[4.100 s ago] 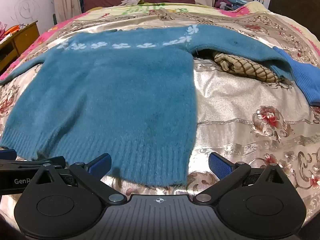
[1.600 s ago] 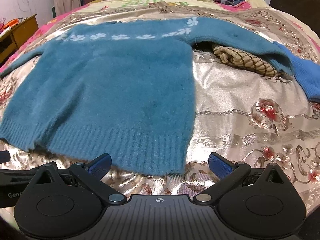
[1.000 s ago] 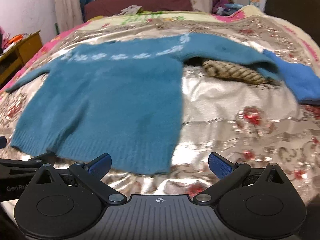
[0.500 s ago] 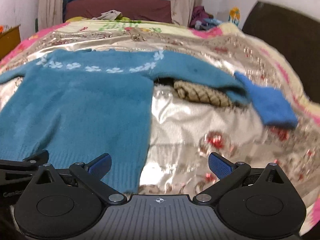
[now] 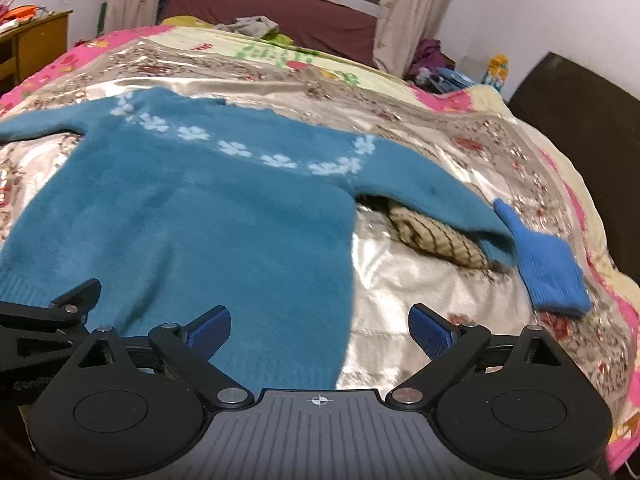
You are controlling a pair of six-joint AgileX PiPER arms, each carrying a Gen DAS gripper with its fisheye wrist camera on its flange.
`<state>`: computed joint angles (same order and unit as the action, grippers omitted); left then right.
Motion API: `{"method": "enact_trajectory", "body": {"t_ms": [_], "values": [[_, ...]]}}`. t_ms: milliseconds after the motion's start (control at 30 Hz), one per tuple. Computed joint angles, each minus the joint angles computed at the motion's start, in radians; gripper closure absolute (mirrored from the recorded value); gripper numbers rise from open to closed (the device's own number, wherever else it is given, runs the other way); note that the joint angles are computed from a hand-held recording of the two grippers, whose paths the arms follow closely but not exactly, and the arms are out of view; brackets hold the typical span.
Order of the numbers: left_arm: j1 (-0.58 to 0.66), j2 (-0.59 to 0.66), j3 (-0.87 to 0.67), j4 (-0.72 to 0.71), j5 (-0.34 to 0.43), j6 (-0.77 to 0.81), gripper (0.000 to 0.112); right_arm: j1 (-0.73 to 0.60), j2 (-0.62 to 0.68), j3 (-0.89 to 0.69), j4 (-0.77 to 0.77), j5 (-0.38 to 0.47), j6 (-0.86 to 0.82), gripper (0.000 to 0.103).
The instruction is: Fold small clothes
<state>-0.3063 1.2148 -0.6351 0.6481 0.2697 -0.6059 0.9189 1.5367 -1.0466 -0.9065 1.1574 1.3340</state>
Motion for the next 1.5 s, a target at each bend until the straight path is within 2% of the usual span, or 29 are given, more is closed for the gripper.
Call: {"method": "enact_trajectory", "body": {"t_ms": [133,333,533,700,800,933,1100,1300,1500], "values": [[0.047,0.007,-0.024,-0.030,0.021,0.025,0.009,-0.020,0.024,-0.043,0.000,-0.060,-0.038,0.007],[0.036,0.042,-0.062,0.008,0.087,-0.089,0.009,-0.071,0.022,-0.043,0.007,-0.172,-0.089,0.008],[-0.080,0.065,-0.100,0.163,0.215,-0.275,0.009,-0.149,-0.052,0.051,0.057,-0.316,-0.093,0.008],[-0.190,0.079,-0.136,0.220,0.338,-0.383,0.009,-0.198,-0.127,0.135,0.082,-0.403,-0.107,0.008],[-0.231,0.097,-0.164,0.218,0.373,-0.407,0.009,-0.231,-0.173,0.176,0.082,-0.445,-0.128,0.008],[-0.254,0.137,-0.224,0.140,0.385,-0.354,0.009,-0.305,-0.221,0.219,0.101,-0.507,-0.163,0.008],[-0.287,0.203,-0.276,0.184,0.414,-0.346,0.009,-0.403,-0.237,0.241,0.184,-0.578,-0.243,0.008],[-0.275,0.287,-0.327,0.224,0.412,-0.351,0.009,-0.451,-0.159,0.197,0.212,-0.599,-0.281,0.008],[-0.245,0.349,-0.353,0.204,0.385,-0.324,0.009,-0.494,-0.079,0.157,0.244,-0.630,-0.326,0.008]]}}
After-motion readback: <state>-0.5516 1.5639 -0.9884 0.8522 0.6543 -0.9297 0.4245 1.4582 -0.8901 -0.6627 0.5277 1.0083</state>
